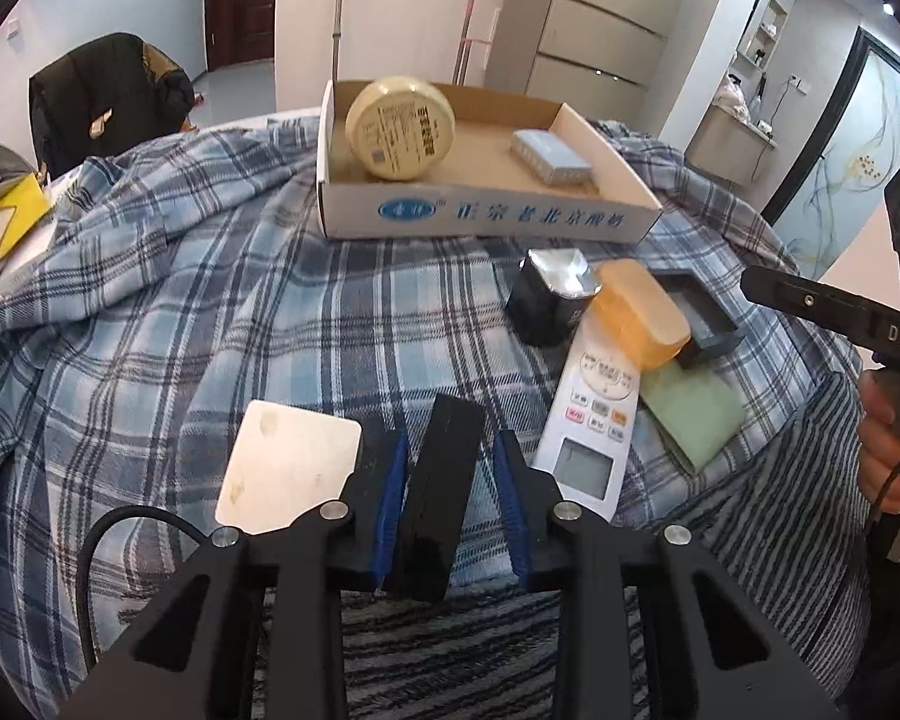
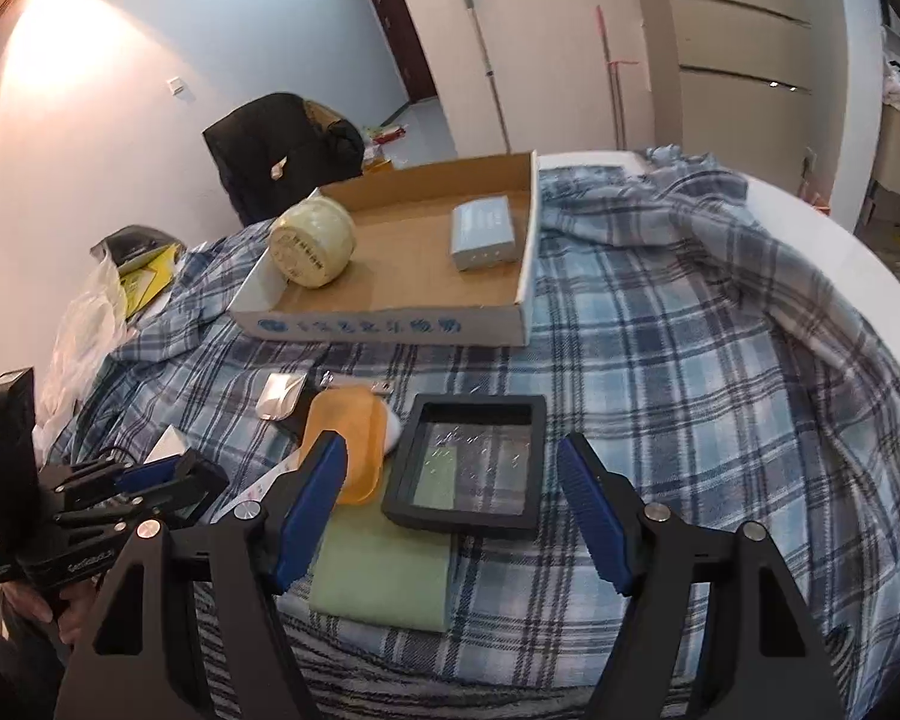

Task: Organize rigid objects
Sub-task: 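Grasp the black rectangular block with the left gripper, then grasp the black square frame with the right gripper while left holds the block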

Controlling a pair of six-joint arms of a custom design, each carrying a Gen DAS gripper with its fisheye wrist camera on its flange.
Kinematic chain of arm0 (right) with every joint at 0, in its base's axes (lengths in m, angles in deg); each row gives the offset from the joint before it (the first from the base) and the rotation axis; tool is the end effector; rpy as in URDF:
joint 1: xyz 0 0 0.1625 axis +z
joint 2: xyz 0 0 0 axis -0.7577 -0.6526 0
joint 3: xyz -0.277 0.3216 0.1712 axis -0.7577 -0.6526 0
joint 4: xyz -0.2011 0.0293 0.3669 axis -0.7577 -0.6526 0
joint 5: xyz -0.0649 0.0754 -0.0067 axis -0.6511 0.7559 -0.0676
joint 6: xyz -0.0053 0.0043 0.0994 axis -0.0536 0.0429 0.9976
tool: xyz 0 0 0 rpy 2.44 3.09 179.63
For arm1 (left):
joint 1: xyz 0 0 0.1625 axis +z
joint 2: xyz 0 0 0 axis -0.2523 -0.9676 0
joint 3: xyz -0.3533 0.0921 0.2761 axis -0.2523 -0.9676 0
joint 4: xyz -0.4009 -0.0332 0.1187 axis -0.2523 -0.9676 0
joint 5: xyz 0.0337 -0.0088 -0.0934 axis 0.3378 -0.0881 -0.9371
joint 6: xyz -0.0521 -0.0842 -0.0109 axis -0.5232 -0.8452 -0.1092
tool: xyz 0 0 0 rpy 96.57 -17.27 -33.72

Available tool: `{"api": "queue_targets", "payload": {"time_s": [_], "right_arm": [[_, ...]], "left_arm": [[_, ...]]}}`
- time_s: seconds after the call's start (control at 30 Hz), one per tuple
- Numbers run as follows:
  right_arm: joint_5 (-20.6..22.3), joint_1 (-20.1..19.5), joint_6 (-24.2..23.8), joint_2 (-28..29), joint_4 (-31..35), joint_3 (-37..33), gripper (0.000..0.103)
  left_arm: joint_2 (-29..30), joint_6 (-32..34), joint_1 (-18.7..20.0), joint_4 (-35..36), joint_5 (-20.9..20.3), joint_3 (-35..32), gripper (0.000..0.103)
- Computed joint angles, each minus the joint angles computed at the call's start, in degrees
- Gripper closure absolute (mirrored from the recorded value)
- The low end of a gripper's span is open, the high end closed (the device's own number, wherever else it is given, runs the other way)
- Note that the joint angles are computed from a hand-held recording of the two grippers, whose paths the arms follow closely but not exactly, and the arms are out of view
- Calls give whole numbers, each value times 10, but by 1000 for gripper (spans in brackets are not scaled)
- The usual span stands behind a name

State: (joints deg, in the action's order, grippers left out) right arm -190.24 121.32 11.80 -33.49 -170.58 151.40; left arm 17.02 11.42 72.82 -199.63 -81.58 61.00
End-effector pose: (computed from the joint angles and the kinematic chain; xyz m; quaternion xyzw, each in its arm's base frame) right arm -0.0918 -0.6547 0.2427 0.0513 -0.9060 0.3416 0.2447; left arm -0.2386 -0.7227 -0.0951 0.3190 0.9147 -0.1377 0.2065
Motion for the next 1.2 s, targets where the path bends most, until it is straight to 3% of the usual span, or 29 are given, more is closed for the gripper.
{"api": "queue_targets", "payload": {"time_s": [0.2, 0.4, 0.57, 0.87, 1.0, 1.1, 1.2], "right_arm": [[-9, 3, -9, 3, -10, 2, 32], [-25, 5, -12, 9, -28, 1, 32], [-51, 8, -16, 21, -32, -7, 32], [-108, 14, 3, 36, -36, -27, 32], [-107, 12, 39, 27, -12, -29, 32], [-115, 16, 44, 30, 19, -39, 32], [-94, 15, 69, 25, 49, -44, 32]], "left_arm": [[13, 4, -5, -10, 34, -2, 84], [12, 20, -10, -70, 40, 13, 84], [23, 68, -24, -127, 75, 25, 84], [15, 68, -27, -170, 65, 36, 84], [0, 59, -26, -237, 36, 58, 84], [4, 70, -28, -278, 42, 64, 84], [8, 61, -27, -274, 49, 60, 84]]}}
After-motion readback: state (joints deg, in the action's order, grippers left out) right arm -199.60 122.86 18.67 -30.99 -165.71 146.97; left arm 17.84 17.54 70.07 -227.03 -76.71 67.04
